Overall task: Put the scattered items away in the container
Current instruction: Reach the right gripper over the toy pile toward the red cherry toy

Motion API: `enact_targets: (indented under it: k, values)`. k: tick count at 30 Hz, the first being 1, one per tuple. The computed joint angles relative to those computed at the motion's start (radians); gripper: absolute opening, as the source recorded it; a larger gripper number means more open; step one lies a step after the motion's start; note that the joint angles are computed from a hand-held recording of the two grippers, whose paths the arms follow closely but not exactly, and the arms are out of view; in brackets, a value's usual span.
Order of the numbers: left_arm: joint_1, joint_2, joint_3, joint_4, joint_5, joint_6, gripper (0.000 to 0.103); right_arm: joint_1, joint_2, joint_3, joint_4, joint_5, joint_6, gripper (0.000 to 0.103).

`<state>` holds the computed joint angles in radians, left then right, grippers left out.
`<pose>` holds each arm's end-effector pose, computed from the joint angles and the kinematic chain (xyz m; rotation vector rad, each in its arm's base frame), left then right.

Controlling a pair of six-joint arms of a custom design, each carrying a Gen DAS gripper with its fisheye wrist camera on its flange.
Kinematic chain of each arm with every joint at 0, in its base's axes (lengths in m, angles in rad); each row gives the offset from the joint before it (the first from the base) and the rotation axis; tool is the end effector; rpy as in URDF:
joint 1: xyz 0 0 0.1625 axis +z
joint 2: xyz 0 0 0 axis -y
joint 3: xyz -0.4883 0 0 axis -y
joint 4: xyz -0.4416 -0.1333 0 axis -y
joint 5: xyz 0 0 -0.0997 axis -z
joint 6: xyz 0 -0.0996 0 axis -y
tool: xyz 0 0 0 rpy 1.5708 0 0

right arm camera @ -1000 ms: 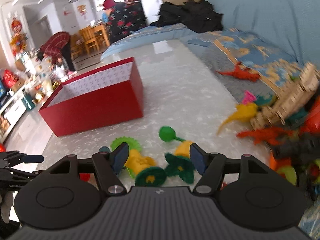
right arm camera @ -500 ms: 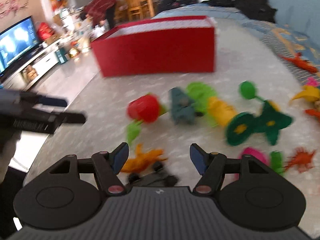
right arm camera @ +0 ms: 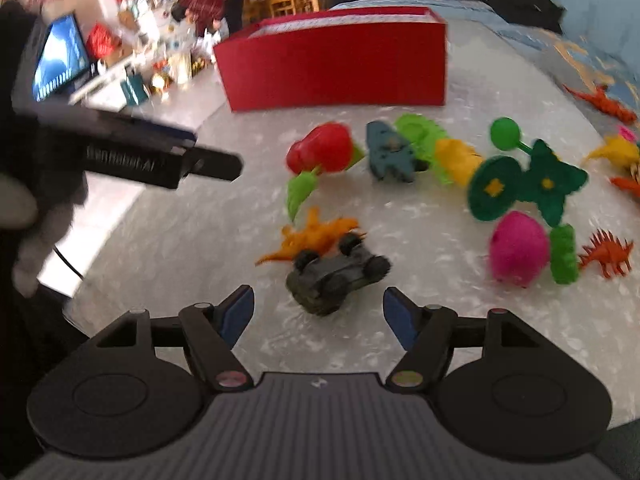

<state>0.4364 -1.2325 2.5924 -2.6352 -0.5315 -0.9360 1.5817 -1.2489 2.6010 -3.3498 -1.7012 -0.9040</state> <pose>-0.2111 -0.3403 0.1140 0.4066 2.1831 -0.9205 0.1245 -0.3806 0.1460 1.2027 -2.5330 0.4691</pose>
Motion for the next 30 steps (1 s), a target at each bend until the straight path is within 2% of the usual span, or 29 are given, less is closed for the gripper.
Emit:
enact_targets:
  k: [6,9,11,20,24,28,30]
  values:
    - [0.002,-0.014,0.001,0.045,0.012,-0.051,0.078,-0.001,0.032,-0.011,-0.097,-0.045,0.021,0.069]
    - [0.006,-0.012,-0.003,0.054,0.01,-0.058,0.078,-0.017,0.008,-0.029,-0.094,-0.049,0.087,0.069]
    - [0.011,-0.003,-0.006,0.041,0.004,-0.041,0.078,-0.024,-0.01,-0.026,-0.075,-0.033,0.093,0.069]
    - [0.027,0.026,-0.019,0.015,-0.003,-0.011,0.078,-0.013,0.017,0.032,-0.192,0.089,-0.095,0.069]
    - [0.035,0.04,-0.022,-0.013,0.007,0.002,0.078,0.008,0.039,-0.007,-0.239,0.094,-0.091,0.069]
    - [0.047,0.051,-0.033,-0.02,0.024,0.005,0.078,0.026,0.07,-0.094,-0.209,0.089,-0.062,0.07]
    - [0.055,0.043,-0.04,0.013,0.037,-0.023,0.078,0.034,0.102,-0.144,-0.159,0.079,-0.061,0.07]
